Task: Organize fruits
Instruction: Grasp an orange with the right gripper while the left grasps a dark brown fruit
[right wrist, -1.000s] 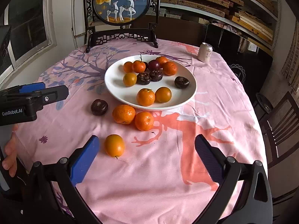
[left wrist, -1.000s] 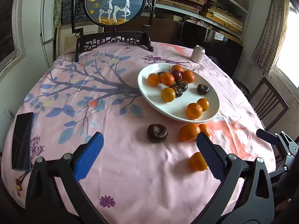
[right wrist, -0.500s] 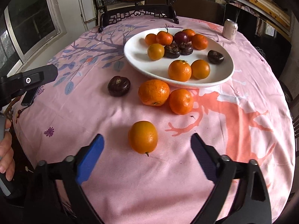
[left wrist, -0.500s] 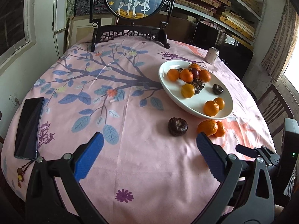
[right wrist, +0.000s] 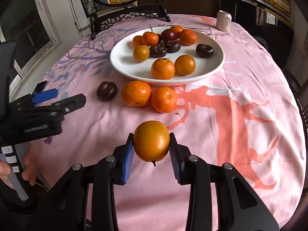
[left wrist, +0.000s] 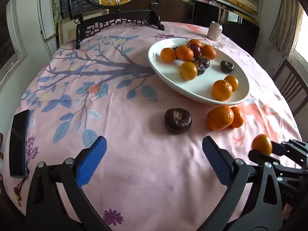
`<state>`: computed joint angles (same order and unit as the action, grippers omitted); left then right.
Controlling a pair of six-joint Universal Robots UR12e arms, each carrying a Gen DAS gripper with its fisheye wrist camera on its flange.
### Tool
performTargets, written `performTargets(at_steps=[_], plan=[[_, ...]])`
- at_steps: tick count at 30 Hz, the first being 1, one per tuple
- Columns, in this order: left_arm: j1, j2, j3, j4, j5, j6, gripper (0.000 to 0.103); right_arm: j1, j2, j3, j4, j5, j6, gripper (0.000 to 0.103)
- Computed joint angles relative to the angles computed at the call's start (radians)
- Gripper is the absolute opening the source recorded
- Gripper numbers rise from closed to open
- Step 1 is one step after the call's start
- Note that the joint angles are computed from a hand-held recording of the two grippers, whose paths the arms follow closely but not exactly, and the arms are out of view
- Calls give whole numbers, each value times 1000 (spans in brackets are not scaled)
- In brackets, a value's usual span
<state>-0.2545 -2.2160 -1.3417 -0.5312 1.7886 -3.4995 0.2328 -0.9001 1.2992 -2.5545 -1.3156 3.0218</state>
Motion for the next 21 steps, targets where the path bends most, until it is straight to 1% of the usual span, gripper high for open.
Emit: performTargets(at_steps=[4,6,7,8,9,10,12,15,18,21], plan=[[-1,-43,62,-61,-22,-4,100,-20,-14,24,-20,27,34,36],[-4,-65,94,-78,-18,1,96,-27,-18,32,-30,32,48,36],[-4,-73,108,-90,-23,6,87,-30,-18,33,-31,36,54,36],[-3,-81,122,-106,-40,10,70,-33,-19,36,-32,41,60,36],[-1,-89,137,-127,-57,9,60,-36,-20,38,-34,45,67,36],[-5,-96,144,-120,-31,13,54,-39,-21,41,-35,49,73,36],[-5,-99,149,-122,-33,9,39,-43,-24,45,-41,53,82,36],[9,-80,121,-100,-100,-36,39,-43,-27,47,-49,54,84,36],[10,-61,92,-82,-113,-54,39,-40,-26,45,-52,53,77,36],[4,-39,57,-56,-102,-60,39,-37,-26,44,-50,56,73,36]])
